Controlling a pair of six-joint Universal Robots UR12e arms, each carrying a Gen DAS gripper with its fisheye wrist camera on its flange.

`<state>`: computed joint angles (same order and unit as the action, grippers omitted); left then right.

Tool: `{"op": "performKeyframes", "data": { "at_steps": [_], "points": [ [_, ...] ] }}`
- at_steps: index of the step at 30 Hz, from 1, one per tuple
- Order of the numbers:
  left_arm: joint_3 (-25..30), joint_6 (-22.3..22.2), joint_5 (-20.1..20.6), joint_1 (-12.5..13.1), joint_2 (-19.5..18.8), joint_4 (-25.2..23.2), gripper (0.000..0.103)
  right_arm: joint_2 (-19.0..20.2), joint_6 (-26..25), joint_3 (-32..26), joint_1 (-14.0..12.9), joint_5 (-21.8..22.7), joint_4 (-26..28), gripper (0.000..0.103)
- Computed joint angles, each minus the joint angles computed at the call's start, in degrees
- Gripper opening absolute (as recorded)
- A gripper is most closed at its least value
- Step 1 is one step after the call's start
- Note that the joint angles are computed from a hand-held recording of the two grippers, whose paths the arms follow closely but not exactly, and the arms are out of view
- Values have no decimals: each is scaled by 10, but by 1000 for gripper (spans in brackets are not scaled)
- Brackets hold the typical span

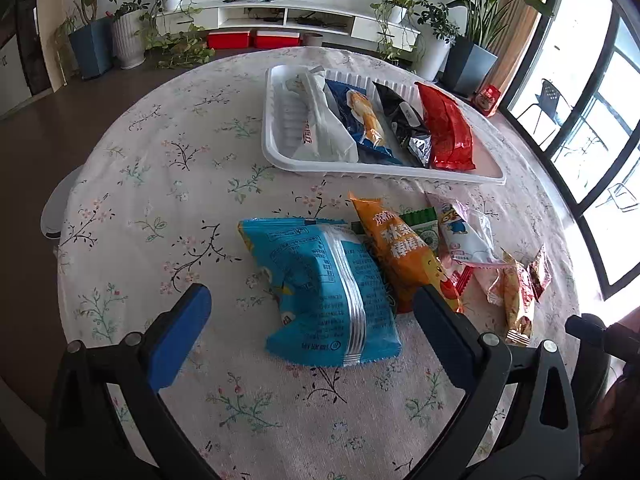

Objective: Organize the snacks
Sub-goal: 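Grasp the blue bag with the left tool while the right tool grasps the gold Home Pie packet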

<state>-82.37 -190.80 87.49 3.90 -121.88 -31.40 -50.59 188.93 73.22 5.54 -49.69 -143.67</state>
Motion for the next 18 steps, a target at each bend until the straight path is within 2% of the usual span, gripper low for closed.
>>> {"op": "performKeyframes", "data": {
  "at_steps": [7, 12, 16, 18],
  "points": [
    [38, 18, 36, -6, -25, -52, 99, 0, 8, 3, -1, -12, 0, 98],
    [59, 27, 38, -3, -40, -71, 97, -2, 2, 5, 0, -15, 2, 98],
    [64, 34, 4, 3, -43, -73, 65, -5, -1, 8, 0, -19, 4, 98],
    [65, 39, 3, 4, -44, -72, 59, -6, -3, 9, 1, -23, 4, 98]
  ]
}}
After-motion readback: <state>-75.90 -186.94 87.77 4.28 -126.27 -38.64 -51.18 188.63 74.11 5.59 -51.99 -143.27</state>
